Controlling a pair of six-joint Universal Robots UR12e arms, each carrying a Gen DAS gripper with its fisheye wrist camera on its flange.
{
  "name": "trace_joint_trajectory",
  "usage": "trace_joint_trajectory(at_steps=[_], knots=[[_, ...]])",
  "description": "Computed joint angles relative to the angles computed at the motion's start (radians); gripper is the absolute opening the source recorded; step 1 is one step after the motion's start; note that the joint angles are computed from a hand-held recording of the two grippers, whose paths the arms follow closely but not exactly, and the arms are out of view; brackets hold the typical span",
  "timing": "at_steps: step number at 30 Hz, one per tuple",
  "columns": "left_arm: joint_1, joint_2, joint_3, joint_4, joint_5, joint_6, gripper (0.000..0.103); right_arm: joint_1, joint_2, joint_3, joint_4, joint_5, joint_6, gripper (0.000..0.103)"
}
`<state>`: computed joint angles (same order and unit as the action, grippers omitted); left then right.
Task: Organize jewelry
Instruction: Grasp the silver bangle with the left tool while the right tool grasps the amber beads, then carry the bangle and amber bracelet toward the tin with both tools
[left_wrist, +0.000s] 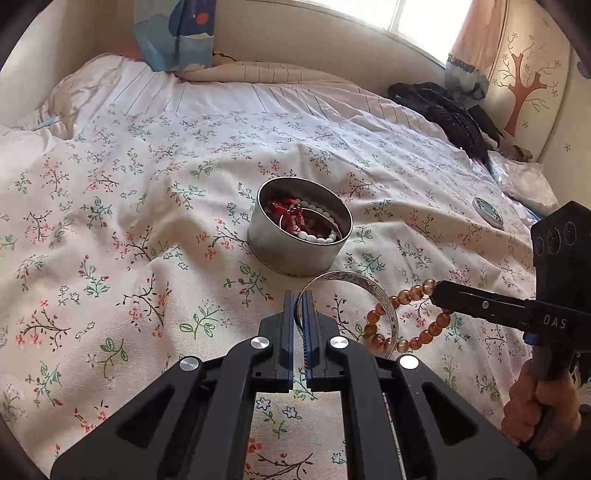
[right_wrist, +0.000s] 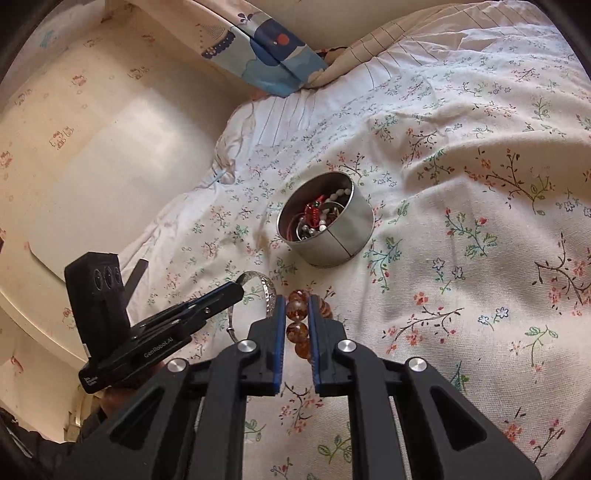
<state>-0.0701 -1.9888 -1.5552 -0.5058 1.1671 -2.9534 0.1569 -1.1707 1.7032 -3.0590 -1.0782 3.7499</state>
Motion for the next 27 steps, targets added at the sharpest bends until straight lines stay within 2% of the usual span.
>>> trace_joint_trajectory(at_steps=[8, 16, 27], knots=[[-0.017, 0.012, -0.021, 0.086, 0.051, 0.012, 0.004, -0.013, 0.01, 0.019, -0.167, 0.051, 0.094, 0.013], [-0.02, 0.018, -0.032, 0.143, 0.062, -0.002, 0.004, -0.019, 0.022, 0.02, -0.276, 0.084, 0.156, 0.013], [-0.019, 0.019, -0.036, 0.182, 0.069, -0.019, 0.004, -0.02, 0.032, 0.016, -0.333, 0.093, 0.181, 0.013]])
